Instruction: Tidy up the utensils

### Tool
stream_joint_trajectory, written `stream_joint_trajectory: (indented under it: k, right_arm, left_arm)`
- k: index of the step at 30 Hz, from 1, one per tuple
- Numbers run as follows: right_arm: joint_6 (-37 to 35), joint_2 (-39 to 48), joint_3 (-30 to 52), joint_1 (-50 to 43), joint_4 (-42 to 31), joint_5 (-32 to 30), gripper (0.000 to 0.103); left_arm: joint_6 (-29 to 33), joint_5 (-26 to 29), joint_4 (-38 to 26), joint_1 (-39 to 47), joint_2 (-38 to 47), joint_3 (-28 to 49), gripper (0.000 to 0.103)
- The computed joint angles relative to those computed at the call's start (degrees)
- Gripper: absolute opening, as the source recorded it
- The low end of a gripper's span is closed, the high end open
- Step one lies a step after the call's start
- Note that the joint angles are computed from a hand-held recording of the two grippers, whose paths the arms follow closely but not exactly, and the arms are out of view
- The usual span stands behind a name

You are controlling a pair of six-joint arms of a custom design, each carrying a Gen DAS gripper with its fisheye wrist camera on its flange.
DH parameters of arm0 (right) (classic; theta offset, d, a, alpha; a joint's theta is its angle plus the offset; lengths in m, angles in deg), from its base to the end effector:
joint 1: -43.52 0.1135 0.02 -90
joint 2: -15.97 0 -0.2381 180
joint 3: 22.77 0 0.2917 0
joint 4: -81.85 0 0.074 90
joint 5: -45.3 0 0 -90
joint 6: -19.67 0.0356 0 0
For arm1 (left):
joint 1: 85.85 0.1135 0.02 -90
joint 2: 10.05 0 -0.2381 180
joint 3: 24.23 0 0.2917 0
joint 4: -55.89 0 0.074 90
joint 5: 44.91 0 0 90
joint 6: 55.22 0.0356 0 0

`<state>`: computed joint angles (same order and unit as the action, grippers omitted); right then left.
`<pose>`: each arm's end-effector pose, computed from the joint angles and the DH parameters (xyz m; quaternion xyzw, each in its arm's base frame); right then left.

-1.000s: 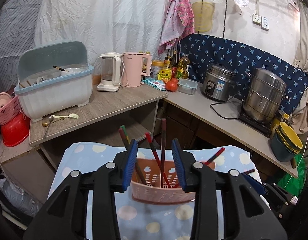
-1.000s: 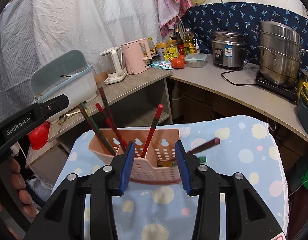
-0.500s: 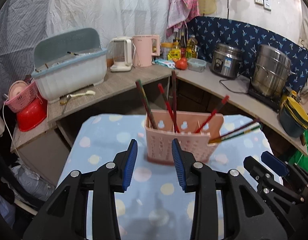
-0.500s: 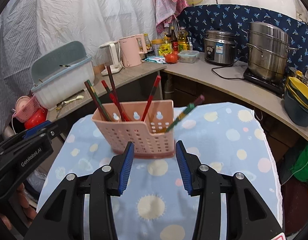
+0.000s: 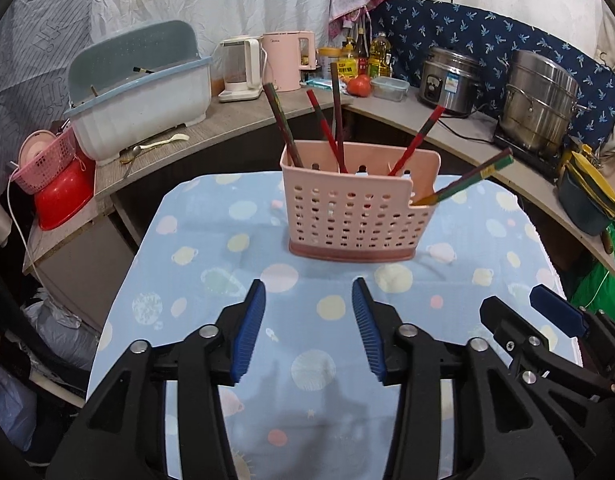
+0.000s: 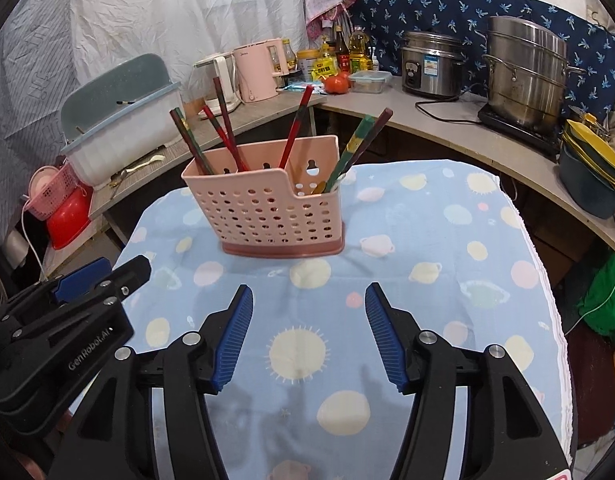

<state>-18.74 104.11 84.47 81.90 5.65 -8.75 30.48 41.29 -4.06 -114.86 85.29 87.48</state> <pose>0.2825 0.1970 0.3606 0.1917 0.8961 -0.0189 0.3997 0.3522 -0.1926 0.3573 0.1838 0.9001 -0.0837 0.3861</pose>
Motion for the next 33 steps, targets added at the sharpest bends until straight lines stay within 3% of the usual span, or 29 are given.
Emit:
stream_joint_trajectory:
  k: [6, 8, 14, 17, 33]
  right_arm:
    - [2.3, 1.8, 1.0, 2.3, -3.7, 2.9, 0.064]
    - [3.2, 1.7, 0.8, 2.3, -4.5, 2.4, 0.067]
    - [6.0, -0.7, -2.5, 1.6, -3.4, 0.0, 0.078]
    - [6.9, -0.8, -3.1, 1.2, -3.7, -1.1, 0.084]
    - [6.9, 1.7, -0.1, 2.6, -7.4, 1.6, 0.085]
  left_arm:
    - [-0.5, -3.4, 1.1, -1.0, -2.6, -4.4, 0.06]
    - [-1.4, -4.2, 1.1, -1.0, -2.9, -5.2, 0.069]
    - [-2.4, -5.9, 1.2, -0.7, -3.4, -7.0, 0.084]
    - [-2.2, -6.2, 1.2, -0.6, -3.3, -7.3, 0.087]
    - [-2.0, -7.3, 0.3, -0.6, -2.9, -7.6, 0.089]
